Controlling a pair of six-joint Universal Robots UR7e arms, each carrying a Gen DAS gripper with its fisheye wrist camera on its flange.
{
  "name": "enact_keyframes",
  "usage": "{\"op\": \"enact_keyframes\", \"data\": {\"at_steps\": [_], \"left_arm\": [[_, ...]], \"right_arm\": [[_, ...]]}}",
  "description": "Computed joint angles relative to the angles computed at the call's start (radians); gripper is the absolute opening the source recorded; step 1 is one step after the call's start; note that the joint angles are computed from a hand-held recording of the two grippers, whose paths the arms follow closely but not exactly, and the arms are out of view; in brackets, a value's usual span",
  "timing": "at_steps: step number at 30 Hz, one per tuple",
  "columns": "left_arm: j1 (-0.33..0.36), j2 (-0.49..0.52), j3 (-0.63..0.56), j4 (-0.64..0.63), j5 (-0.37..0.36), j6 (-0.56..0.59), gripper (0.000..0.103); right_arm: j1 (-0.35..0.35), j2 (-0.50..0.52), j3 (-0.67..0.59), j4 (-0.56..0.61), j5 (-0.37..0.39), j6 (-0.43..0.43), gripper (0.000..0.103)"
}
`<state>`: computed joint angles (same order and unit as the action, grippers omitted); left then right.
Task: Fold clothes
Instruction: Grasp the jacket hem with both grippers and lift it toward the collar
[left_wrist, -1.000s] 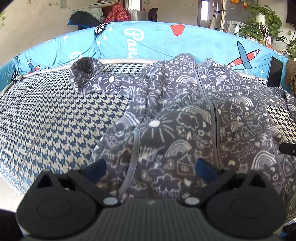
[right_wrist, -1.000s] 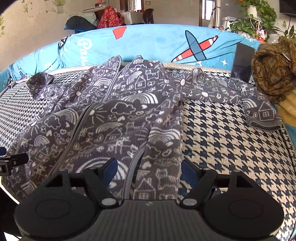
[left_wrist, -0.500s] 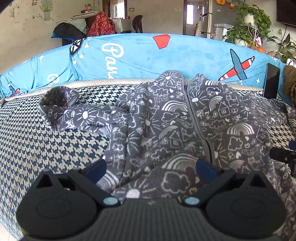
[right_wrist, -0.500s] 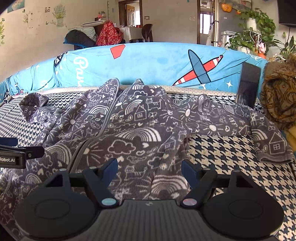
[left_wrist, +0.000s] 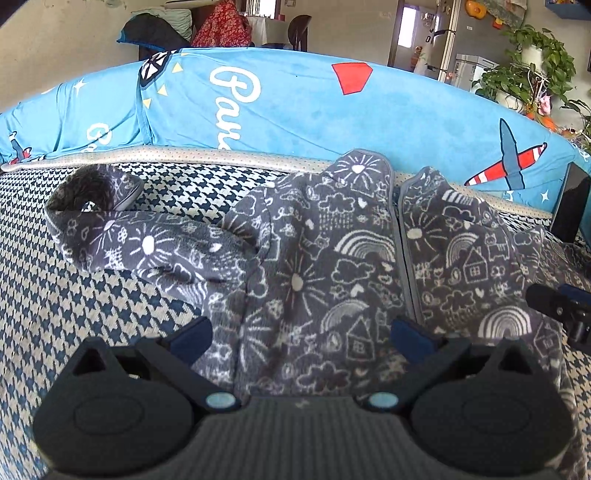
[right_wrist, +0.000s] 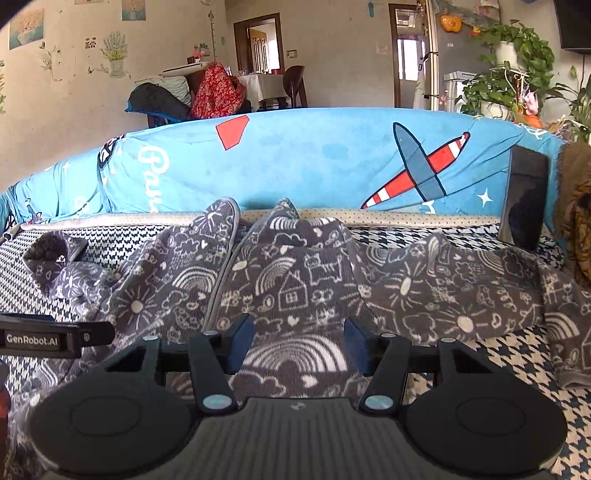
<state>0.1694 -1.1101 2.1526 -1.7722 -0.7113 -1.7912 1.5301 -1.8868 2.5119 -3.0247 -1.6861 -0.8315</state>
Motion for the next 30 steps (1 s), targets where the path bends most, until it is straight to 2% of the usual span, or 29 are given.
{"op": "enact_keyframes", "data": {"at_steps": [9,17,23,30], "left_arm": [[0.085,0.016,-0.041,-0.021,0.023,-0.005,0.103],[0.110,-0.015,-0.024,-0.026,0.023,-0.053,0.103],[0.114,-0.035,-0.005,-0.083,0.023,-0.034,0.103],[0.118,-0.042,-0.001,-0.091,0.020,-0.015,0.103]], "right_arm": [[0.061,0.222,-0.062,-0.186,0.015,-0.022,0.054],[0.081,0.368,-0.138,-0.290,0.049,-0.008,0.054],[0.090,0.449,-0.195,-0.316,0.037,-0.030,0.054],[0.110,0.544,-0.245,-0.327,-0.032,-0.135,0.054]]}}
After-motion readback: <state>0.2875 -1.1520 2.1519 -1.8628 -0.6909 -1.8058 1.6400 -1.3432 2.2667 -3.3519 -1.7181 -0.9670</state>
